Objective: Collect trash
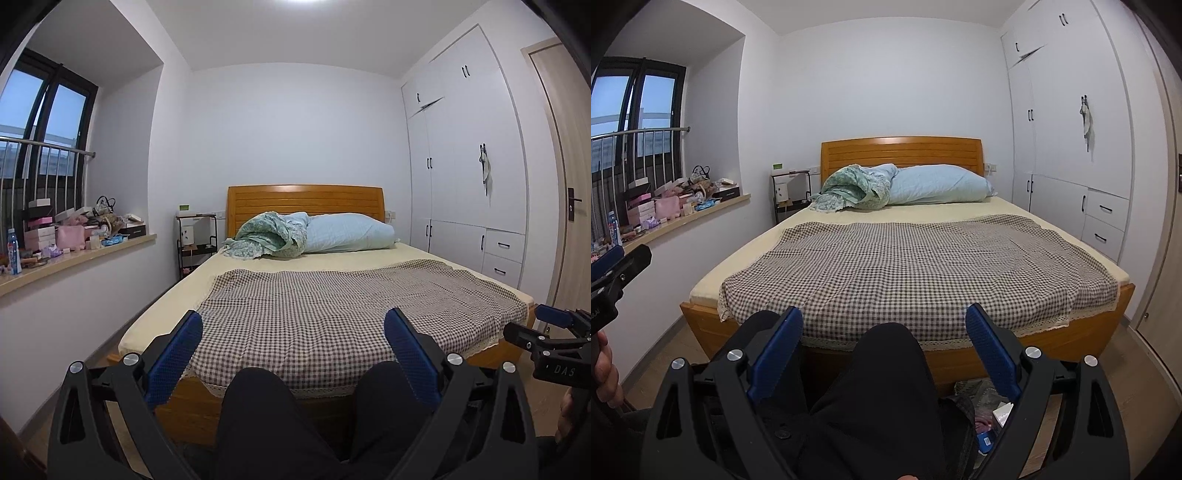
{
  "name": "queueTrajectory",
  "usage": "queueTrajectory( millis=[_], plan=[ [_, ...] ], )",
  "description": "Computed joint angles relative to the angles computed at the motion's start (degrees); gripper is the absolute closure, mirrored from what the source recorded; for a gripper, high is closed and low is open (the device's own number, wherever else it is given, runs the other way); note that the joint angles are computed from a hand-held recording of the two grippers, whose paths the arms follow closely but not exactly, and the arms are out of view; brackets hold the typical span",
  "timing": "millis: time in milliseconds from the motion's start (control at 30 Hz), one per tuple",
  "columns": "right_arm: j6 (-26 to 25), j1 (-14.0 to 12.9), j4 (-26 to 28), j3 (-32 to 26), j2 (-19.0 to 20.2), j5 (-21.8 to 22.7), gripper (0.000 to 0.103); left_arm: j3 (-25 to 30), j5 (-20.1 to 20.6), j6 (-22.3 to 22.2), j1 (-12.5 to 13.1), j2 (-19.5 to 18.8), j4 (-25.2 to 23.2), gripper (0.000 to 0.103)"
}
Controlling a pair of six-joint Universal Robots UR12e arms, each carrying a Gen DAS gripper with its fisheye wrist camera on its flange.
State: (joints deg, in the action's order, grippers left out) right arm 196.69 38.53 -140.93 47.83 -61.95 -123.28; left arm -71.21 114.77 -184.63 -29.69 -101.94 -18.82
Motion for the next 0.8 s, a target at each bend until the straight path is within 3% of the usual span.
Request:
queueTrajectory(
  millis=[800],
  plan=[
    [-0.21,-0.29,-0.03,0.36,-0.44,0.61,0.017,-0.70,-0.71,0.81,0.43,0.22,0.73,0.008]
  ],
)
